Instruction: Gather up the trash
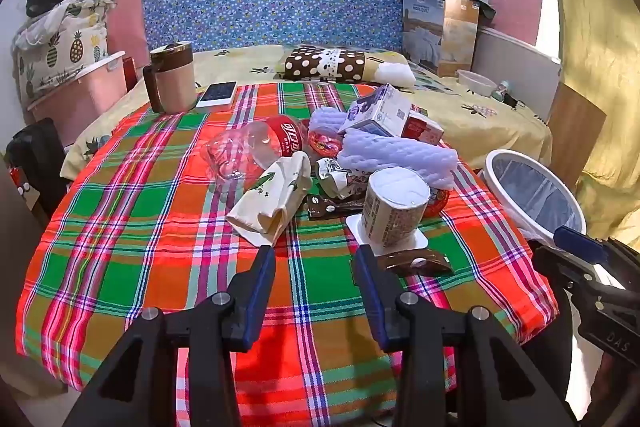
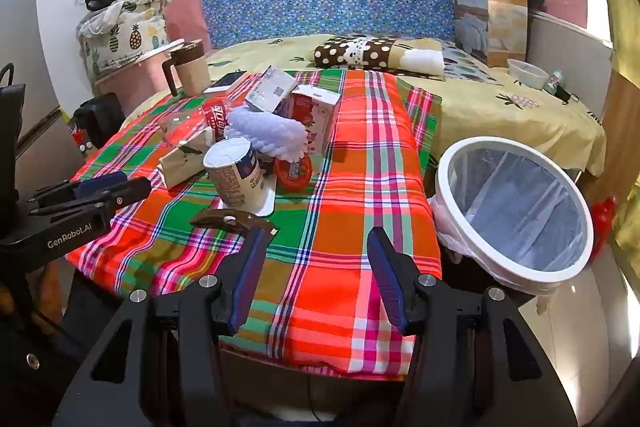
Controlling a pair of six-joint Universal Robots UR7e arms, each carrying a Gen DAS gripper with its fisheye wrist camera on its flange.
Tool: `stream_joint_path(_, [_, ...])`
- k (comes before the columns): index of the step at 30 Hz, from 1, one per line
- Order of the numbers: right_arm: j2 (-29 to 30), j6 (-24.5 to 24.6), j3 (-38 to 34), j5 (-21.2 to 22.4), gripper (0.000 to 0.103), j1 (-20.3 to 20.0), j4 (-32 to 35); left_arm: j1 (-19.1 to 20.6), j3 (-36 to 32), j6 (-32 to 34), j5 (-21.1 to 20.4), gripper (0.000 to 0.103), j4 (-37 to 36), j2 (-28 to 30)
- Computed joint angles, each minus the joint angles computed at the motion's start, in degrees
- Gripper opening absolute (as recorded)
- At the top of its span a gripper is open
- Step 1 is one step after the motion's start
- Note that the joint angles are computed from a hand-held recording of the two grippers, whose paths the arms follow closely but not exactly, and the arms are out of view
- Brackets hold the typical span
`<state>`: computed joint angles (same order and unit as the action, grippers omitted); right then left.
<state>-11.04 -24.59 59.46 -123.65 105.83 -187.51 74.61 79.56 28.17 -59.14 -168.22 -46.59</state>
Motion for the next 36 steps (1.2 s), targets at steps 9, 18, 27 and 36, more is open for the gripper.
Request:
stream_joint_path(9, [0.1, 0.0, -0.2, -0.2, 0.055, 0.1, 0.3, -0.3, 0.6, -0.4, 0.0, 0.041, -0.3, -0.3])
stream_joint_path(18, [0.1, 0.0, 0.2, -0.4, 0.055, 0.3, 0.1, -0.1, 0.7, -0.4, -0.4, 0.041, -0.5, -0.3])
stream_joint_path(27, [0.1, -0.2, -0.1, -0.3, 0.055, 0.1, 0.2, -0.2, 0.6, -0.5, -0.5, 0.041, -0.3, -0.3])
stream_joint_path(36, [0.1, -0.1, -0.3, -0.5, 0.055, 0.2, 0.5, -0.1, 0.8, -0.4, -0.6, 0.041, -0.5, -0.4])
